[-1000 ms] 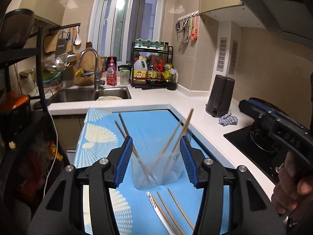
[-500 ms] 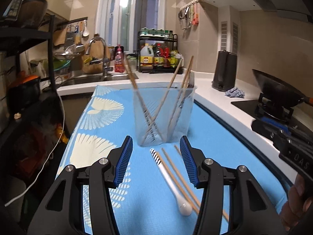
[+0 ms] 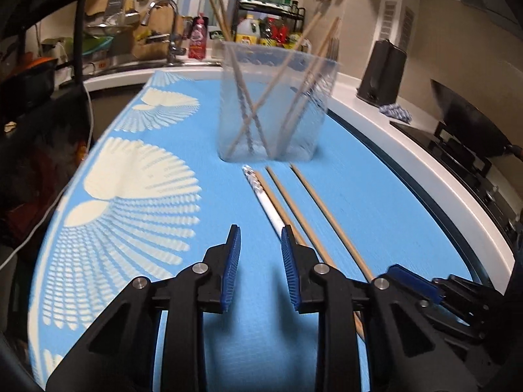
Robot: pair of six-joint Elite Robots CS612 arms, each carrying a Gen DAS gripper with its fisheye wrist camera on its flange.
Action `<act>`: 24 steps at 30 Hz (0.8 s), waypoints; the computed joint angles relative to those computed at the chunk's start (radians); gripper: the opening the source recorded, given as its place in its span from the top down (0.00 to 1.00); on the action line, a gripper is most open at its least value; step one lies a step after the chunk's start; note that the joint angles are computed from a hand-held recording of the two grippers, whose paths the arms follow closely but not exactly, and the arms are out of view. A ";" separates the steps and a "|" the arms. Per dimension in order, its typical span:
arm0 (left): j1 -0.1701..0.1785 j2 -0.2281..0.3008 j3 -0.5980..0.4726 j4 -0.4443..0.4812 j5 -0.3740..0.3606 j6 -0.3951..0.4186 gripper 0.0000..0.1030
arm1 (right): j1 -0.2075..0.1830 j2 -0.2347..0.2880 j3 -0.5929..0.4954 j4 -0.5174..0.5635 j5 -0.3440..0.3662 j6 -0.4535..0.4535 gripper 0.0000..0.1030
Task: Organize utensils
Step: 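Move the left tool to the white spoon while the right tool approaches a chopstick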
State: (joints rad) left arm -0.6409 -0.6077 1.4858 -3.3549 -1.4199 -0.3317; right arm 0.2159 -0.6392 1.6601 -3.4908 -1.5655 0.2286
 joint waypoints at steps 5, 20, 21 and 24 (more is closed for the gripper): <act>-0.002 0.007 -0.014 0.043 -0.068 -0.013 0.75 | 0.004 0.003 -0.006 0.040 -0.017 -0.015 0.85; -0.028 -0.005 -0.016 0.182 0.013 0.012 0.78 | 0.000 -0.005 0.010 0.036 -0.067 -0.015 0.94; -0.027 -0.009 -0.009 0.184 0.030 0.007 0.79 | 0.001 -0.005 0.010 0.036 -0.067 -0.015 0.93; -0.017 -0.023 0.028 0.159 0.075 -0.051 0.79 | 0.000 -0.005 0.009 0.037 -0.061 -0.016 0.93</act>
